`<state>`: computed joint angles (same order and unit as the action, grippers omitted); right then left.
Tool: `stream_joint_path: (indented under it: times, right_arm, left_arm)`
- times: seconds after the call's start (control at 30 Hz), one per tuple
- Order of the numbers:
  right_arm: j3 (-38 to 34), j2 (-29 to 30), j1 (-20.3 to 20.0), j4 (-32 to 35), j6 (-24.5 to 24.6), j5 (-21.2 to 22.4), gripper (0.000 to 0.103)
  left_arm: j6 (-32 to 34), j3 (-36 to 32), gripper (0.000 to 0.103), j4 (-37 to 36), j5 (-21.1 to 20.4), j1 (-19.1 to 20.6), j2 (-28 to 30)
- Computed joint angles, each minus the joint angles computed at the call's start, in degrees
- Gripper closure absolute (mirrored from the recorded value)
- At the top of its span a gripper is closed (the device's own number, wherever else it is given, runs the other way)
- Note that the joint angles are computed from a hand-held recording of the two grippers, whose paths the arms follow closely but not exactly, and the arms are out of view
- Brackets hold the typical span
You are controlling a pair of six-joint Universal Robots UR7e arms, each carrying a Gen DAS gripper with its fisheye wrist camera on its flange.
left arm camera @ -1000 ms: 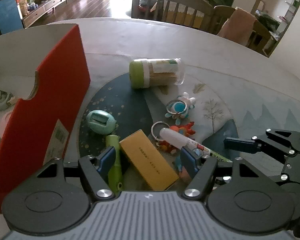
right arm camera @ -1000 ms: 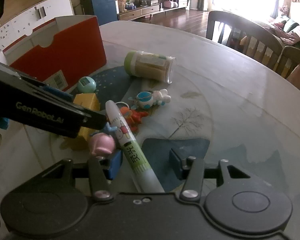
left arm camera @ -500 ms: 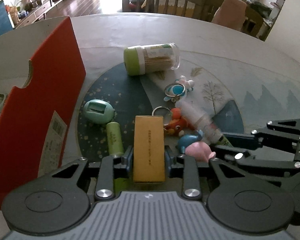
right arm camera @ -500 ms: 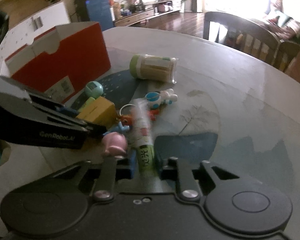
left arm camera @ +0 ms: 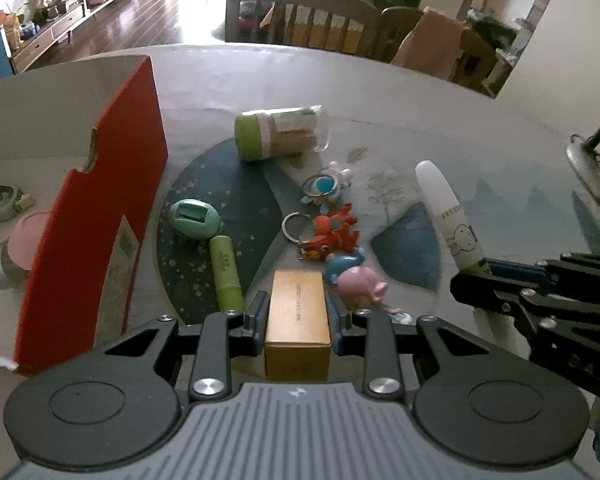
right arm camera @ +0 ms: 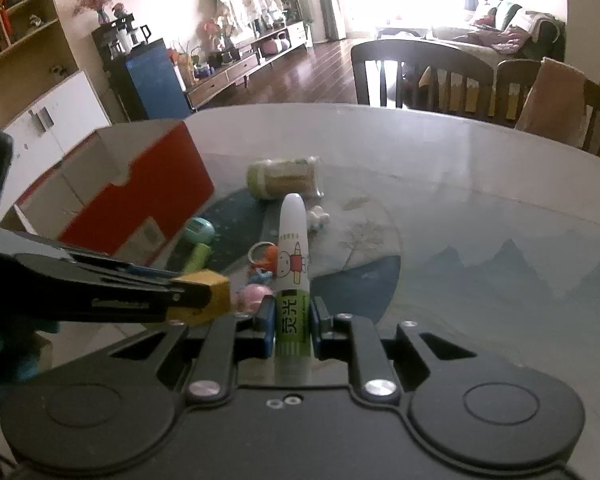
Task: Organize rigid objects
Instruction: 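Grasp the yellow rectangular box with the left tool while the right tool grasps the white glue stick, then carry the yellow box and glue stick with both tools over the open box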
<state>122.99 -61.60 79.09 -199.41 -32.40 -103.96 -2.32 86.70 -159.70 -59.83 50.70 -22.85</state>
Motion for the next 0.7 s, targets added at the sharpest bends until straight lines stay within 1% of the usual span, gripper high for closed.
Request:
stream_joint_path:
  times: [0.17,0.37,0.5,0.6,0.7]
  right_arm:
    - [2.87,-2.32,2.12,-0.96,3.58,-1.27,0.087]
    - [5.21,-4.35,4.81,-1.18,6.78,-2.2,0.087]
    - [5.87,-4.39,7.17,-2.07,8.43,-3.62,0.087]
    - [5.26,-3.56,9.35,-2.64,10.2,-5.89,0.087]
    - [4.38,-2.69,11.22,-2.42,11.59,-7.24,0.087]
  left_arm:
    - [0.0,3.31,0.074,-1.4,-1.96,-0.14,-3.01]
    - [0.03,7.05,0.074,-2.9,-4.8,-0.09,-7.4]
    - [0.43,9.27,0.074,-4.29,-6.81,-0.05,-10.44]
    - [1.43,10.12,0.074,-4.96,-7.65,0.15,-12.18]
    - [2.84,10.43,0.074,-5.35,-8.19,0.5,-13.68]
